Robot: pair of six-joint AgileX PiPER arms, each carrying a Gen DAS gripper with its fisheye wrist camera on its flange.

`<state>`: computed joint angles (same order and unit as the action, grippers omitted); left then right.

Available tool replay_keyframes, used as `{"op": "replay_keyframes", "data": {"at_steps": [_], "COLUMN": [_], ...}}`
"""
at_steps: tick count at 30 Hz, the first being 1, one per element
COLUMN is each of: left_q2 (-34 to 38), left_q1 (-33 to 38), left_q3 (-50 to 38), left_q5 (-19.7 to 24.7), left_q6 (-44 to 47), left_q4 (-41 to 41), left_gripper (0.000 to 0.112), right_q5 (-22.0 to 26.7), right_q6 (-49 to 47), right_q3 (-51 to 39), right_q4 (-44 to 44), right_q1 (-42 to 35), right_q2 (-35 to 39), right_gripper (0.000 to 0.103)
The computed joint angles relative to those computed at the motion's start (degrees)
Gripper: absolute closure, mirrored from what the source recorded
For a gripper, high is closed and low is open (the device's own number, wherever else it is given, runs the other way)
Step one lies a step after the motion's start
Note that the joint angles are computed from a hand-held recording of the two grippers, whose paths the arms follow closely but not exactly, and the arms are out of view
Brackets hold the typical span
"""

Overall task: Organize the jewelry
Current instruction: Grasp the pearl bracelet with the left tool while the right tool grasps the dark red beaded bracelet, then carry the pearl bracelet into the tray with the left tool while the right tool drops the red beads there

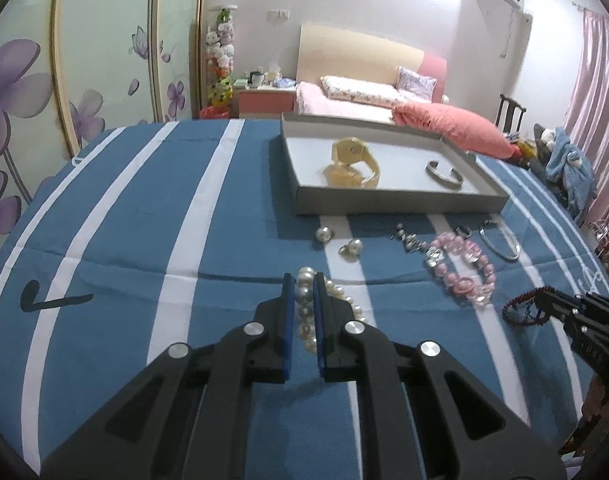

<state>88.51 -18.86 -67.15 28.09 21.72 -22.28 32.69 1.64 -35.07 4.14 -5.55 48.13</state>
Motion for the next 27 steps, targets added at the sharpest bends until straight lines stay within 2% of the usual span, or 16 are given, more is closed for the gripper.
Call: {"op": "replay_keyframes", "data": {"at_steps": [8,13,16,22,25,27], "left_q2": [-5.2,-8.9,-10.9,-12.4,-12.4,-12.3], "left_q1": [0.2,-1.0,-2.1,-4.3,-5.8,-6.1], "left_q3": [2.8,4.9,5.5,5.0,4.1,3.7], "left_q5": [-3.5,-7.2,-9.4,-12.5,-14.3,-14.8], "left_q6": [7.7,10.6,11.1,10.1,6.6,6.3], "left_q4": [-9.2,-12.7,-13.8,-13.0,-9.6,-9.5], "left_gripper": [0.102,0.102,0.102,0.102,0.102,0.102], "right_q5": [-4.9,-8.0,-9.0,-11.3,-12.4,-12.0], "right_q6": [3.3,20.3,27.5,31.5,34.1,40.1], "right_q3": [-1.0,-1.8,-2.3,-3.3,-3.9,-4.0], "right_q4": [-2.9,-20.0,-27.2,-31.9,-34.9,-41.2], "right_q1": [-2.0,2.7,4.6,4.6,4.8,6.6], "right_q2": [-5.8,-7.4,-7.4,-6.9,-6.4,-6.3], "right_gripper": [0.094,0.094,0.094,0.094,0.094,0.094]}}
